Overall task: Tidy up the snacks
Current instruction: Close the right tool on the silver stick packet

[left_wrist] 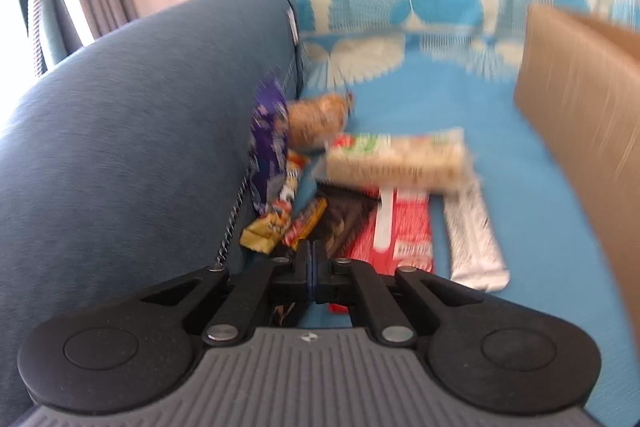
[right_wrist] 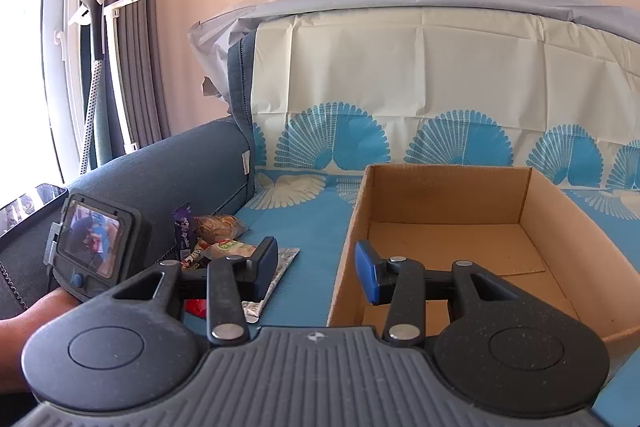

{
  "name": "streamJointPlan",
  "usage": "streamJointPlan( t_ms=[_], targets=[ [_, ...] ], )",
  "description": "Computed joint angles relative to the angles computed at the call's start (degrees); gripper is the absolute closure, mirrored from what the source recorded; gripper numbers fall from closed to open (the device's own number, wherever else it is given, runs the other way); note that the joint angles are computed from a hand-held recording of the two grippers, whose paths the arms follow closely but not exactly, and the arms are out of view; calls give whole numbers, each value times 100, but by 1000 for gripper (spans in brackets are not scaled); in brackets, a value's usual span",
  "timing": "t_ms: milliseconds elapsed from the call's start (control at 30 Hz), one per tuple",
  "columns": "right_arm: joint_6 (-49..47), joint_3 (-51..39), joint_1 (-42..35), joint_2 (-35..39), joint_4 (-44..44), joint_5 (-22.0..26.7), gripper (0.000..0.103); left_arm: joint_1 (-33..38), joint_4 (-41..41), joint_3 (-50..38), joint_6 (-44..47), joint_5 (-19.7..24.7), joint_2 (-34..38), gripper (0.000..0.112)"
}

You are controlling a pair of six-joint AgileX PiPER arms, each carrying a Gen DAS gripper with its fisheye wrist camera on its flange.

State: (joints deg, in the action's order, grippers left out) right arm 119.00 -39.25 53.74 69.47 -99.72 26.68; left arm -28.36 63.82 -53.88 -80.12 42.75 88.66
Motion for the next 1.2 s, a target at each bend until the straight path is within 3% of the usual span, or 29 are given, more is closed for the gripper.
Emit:
streamJointPlan(
  t_ms=[100, 200, 233, 300, 367, 400, 567, 800, 1033, 1133, 1200],
  targets=[
    [-37, -44, 110, 27, 101, 86, 58, 309, 84, 453, -397, -911, -685, 112],
    [-61, -70, 254, 58, 134, 194, 58, 487, -325, 640, -87, -1407, -1064, 112],
    [-90, -76, 305, 75, 155, 219, 58, 434, -473, 597, 59, -1310, -1070, 111],
    [-137, -103, 369, 114, 183, 195, 58, 126, -325, 392, -56, -608, -871, 104],
    [-225, -108, 464, 143, 235, 204, 54, -8, -448, 253, 11, -226, -770, 83],
    [-292, -118, 499, 155, 291, 184, 53, 20, -439, 228, -36, -210, -728, 82],
    [-900, -548, 571, 478, 972, -95, 53, 267, 226, 595, -997, -733, -1006, 74],
    [-2143, -2459, 297, 2337, 2588, -350, 58, 445, 1613, 1157, -2725, -1204, -1602, 76],
    [-4075, -4440, -182, 4334, 4856, 74, 56, 417, 1501, 1032, -2568, -1194, -1548, 78],
    [-5578, -5201, -478, 4964, 6434, 133, 51, 438, 1501, 1009, -2513, -1212, -1482, 78],
    [-5892, -5554, -508, 5243, 6638, 333, 51, 470, 1480, 964, -2453, -1242, -1405, 78]
  ],
)
